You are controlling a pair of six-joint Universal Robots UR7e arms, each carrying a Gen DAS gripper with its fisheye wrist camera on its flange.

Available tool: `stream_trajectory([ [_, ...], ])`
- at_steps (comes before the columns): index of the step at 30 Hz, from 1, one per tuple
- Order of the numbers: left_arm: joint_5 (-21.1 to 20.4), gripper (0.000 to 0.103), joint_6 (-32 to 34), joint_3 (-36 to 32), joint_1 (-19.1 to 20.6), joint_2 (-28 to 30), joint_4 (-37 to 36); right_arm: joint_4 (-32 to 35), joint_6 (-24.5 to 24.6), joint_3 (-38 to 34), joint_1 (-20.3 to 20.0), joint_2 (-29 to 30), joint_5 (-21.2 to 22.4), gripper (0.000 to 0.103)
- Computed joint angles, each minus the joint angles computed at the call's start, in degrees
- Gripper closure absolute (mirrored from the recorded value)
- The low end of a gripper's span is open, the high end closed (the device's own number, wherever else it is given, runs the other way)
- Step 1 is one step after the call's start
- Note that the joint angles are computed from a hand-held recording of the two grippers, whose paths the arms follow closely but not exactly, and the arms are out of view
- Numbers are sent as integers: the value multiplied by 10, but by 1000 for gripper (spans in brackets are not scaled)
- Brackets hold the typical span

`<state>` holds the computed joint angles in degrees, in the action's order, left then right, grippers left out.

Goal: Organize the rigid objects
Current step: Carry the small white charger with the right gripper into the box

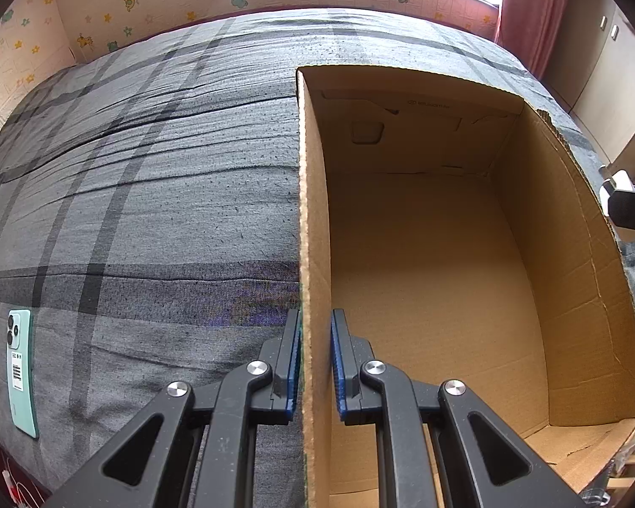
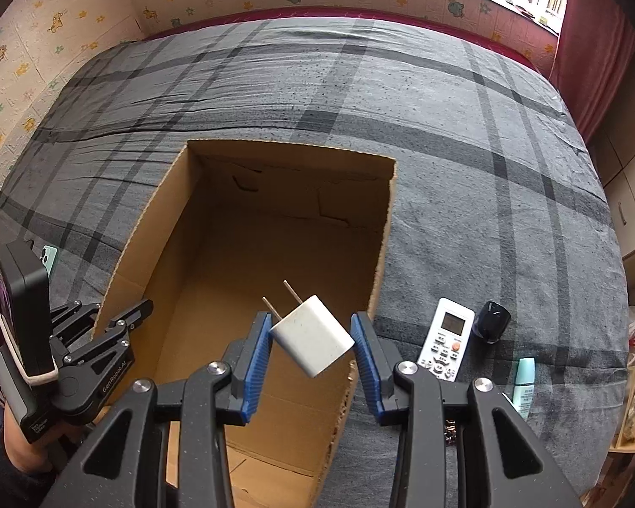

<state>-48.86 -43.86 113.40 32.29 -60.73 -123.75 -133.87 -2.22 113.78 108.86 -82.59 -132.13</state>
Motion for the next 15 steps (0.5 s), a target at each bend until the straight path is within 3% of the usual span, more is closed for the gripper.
stream_trajectory([
  [15, -1, 89, -3, -3, 2, 0, 5, 15, 23, -21, -23, 94, 42, 62],
])
